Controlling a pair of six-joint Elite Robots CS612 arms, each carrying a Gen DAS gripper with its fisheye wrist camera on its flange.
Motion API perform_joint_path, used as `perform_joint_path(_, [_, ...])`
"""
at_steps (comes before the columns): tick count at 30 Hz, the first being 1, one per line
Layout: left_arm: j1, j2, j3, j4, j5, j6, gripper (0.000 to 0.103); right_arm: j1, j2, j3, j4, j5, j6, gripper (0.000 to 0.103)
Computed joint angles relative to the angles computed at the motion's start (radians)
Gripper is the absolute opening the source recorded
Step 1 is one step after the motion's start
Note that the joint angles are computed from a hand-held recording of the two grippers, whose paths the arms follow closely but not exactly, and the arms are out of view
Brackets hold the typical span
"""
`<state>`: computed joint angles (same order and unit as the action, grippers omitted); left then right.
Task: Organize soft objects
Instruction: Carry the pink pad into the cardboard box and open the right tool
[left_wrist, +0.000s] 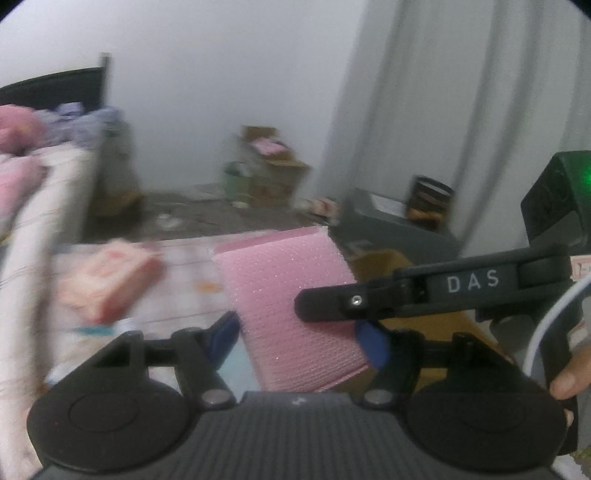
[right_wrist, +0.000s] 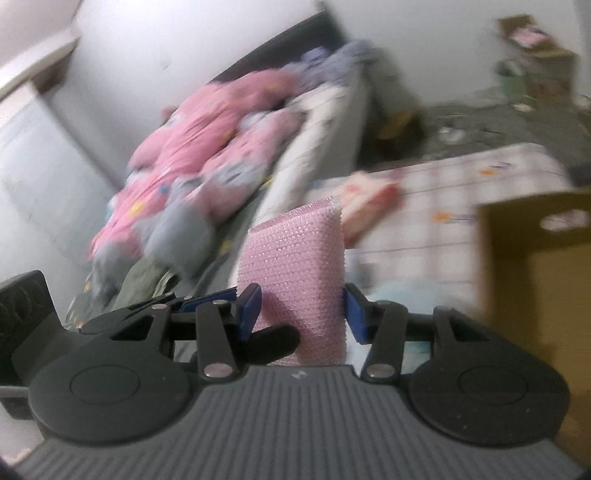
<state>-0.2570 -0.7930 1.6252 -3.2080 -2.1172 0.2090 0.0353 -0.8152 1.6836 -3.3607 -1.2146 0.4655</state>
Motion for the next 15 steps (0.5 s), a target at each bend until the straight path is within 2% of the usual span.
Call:
perform_joint_path(3, [-0.039, 0.017, -0.032, 0.072, -0.004, 0.053, 0.070, -0.034, -0.012, 0.050, -0.027, -0.038, 0.024, 0.048])
perform_joint_path(6, [-0.077, 0.034, -0.065, 0.134, 0.020, 0.104, 0.070, -0.073, -0.007, 0.082, -0.049, -0.042, 0.055, 0.048])
perform_joint_path(11, [-0.123, 0.078, -0.150, 0.248, 0.085, 0.152, 0.070, -0.142, 0.044, 0.084, -0.080, 0.019, 0.144, 0.048])
perform_joint_path(15, [-0.150, 0.113, -0.204, 0.299, 0.157, 0.181, 0.070, -0.186, 0.104, 0.046, -0.075, 0.089, 0.207, 0.048])
